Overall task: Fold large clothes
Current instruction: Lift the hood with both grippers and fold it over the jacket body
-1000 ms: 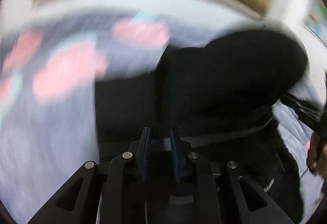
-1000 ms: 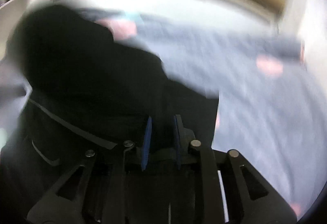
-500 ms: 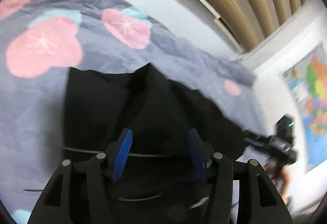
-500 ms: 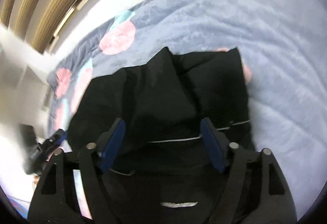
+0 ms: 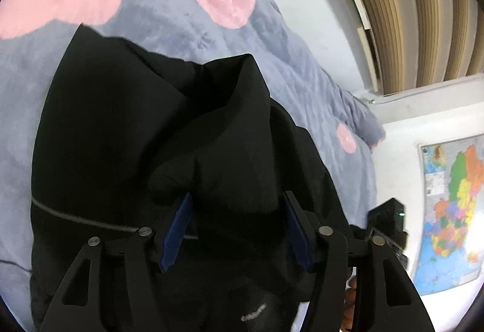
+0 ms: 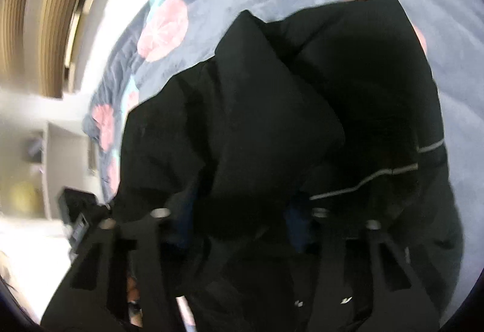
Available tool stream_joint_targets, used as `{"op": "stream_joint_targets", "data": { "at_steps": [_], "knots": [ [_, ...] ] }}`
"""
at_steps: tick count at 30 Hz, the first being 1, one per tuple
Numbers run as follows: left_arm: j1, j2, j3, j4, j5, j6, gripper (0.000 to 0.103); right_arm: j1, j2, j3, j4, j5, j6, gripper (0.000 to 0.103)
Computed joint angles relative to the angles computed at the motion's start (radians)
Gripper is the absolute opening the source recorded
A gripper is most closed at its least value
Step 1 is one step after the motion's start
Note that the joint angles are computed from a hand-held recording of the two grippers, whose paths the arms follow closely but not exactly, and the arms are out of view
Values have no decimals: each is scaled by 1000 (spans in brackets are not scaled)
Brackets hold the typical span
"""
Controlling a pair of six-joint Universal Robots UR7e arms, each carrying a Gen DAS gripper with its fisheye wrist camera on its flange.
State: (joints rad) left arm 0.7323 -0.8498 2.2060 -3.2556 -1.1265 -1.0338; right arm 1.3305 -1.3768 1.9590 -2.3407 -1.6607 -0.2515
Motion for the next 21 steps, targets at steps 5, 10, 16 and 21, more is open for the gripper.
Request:
{"op": "stream_joint_targets", "data": {
  "at_steps": [5, 10, 16, 21],
  "knots": [
    [-64, -17, -10, 109, 126, 22, 8, 61, -15, 60, -125, -118, -113, 8],
    [-218, -57, 32, 101, 269, 135, 8, 121, -136, 190, -286, -170, -350, 7],
    [-199, 18, 23, 283, 260, 63, 16, 35, -101, 228, -337, -200, -397, 11],
    [-146, 105, 52, 239, 186, 22, 30, -54, -6, 210, -327, -238, -327, 34]
  ]
}}
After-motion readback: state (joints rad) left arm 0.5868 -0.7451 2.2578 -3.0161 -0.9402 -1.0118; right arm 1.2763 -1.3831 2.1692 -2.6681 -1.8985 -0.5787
